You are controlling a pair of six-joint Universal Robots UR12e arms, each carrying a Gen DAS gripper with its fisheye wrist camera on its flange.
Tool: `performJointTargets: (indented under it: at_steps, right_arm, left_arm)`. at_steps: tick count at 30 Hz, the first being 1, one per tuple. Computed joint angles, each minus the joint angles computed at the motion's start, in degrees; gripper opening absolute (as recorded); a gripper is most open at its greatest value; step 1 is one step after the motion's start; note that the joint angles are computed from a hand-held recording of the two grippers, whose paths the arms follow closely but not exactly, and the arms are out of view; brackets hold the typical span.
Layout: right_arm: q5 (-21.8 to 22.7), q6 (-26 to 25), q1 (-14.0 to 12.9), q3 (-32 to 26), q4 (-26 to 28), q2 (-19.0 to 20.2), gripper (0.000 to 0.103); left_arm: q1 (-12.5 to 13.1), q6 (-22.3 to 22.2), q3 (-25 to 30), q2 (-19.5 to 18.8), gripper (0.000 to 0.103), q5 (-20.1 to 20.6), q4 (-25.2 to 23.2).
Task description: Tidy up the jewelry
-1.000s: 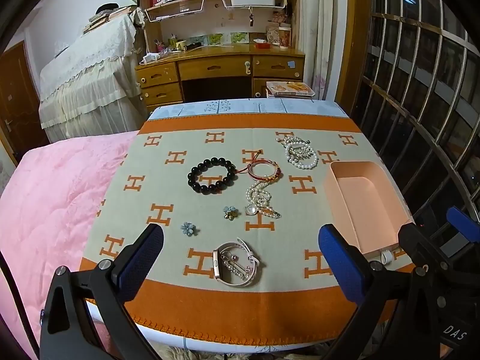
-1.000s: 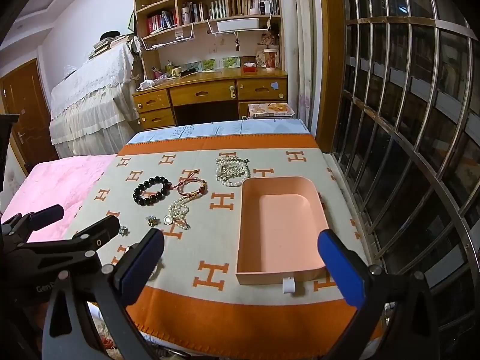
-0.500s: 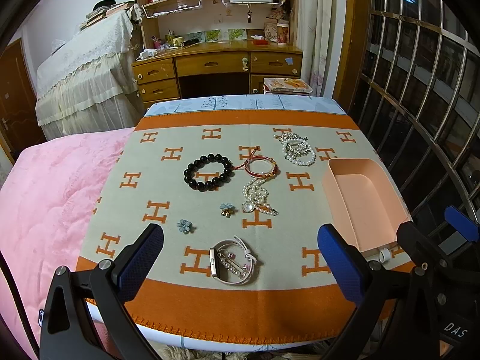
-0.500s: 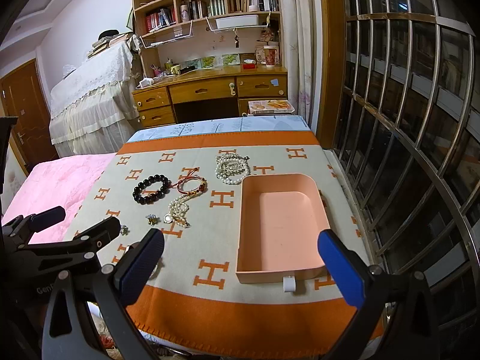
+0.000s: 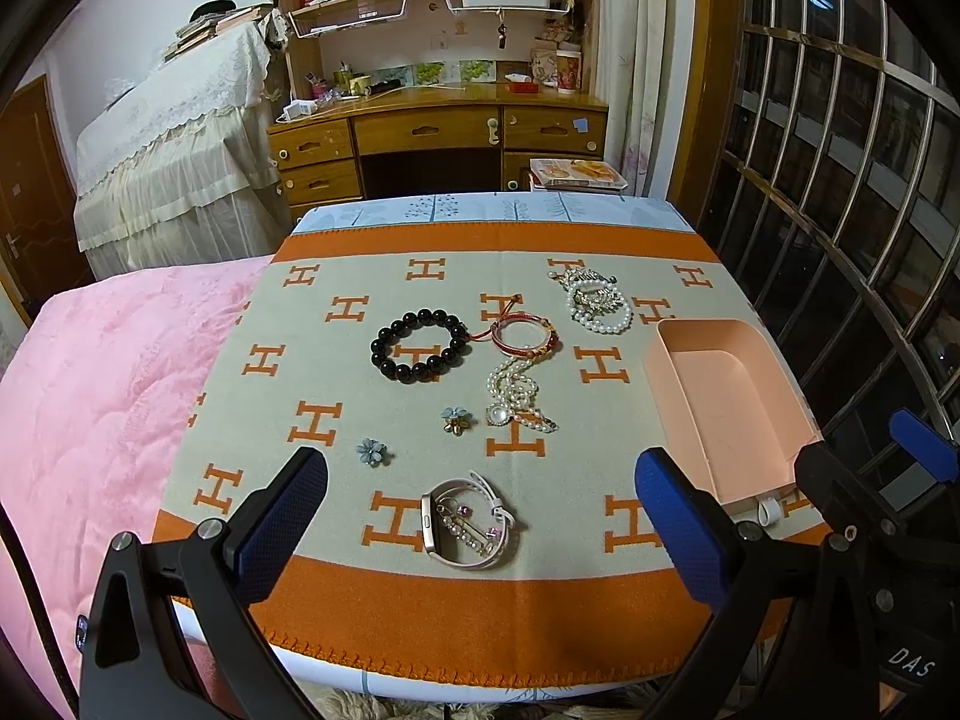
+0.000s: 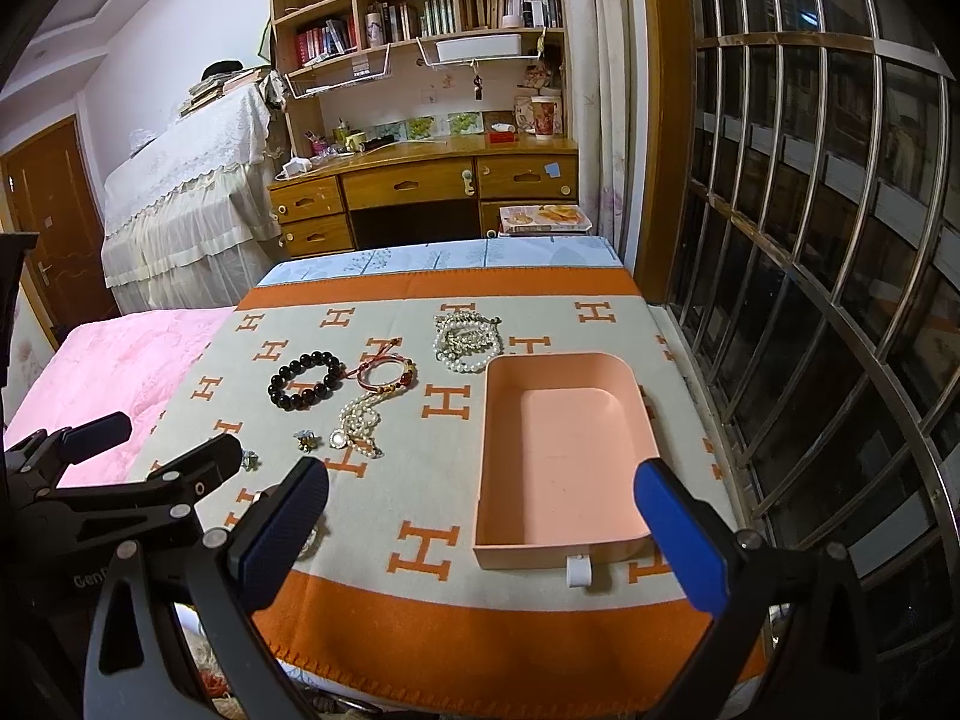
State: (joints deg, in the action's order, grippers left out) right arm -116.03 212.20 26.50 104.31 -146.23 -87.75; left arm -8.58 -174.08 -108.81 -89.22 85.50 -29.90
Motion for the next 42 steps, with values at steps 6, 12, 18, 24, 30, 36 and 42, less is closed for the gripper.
performJointTargets:
  at_steps: [6,12,18,24,30,36,42]
  right_arm:
    - [-0.2,0.1,0.2,-0.1,0.1,0.1,0.102]
    - [0.1,0.1,0.2,-0.4,0.6,0.0,0.102]
    - [0.2,0.2,0.4,-0.6,0.5,0.2,0.102]
    - [1.1,-0.6,0.6,-0.4,-0.7,0.4,0.098]
    - [2.6,-0.5,0.1,-0.2,-1.0,0.1,0.098]
    - [2.6,-0.5,0.1,-0.2,-1.0,0.2,0.098]
    - [3.8,-1.4,-0.6,-0.3,-0.6,0.4,0.097]
  left_arm:
    - [-0.1,-0.1,0.0,0.6,0.101,0.6,-0.3]
    - [-0.1,-0.4,-0.1,0.9,0.101,0.9,-0.4]
    - [0.0,-0.6,-0.2,1.0,0.101,0.4,-0.4]
    - [0.0,-0.7,-0.2,1.1,0.101,0.4,-0.6]
    - [0.0,-0.5,-0.3,1.1,0.101,0.4,-0.3]
    - [0.0,0.3,-0.1,0.9,0.101,0.8,0.0]
    - [0.5,0.7,0.6,0.2,0.101,-1.1,-1.2]
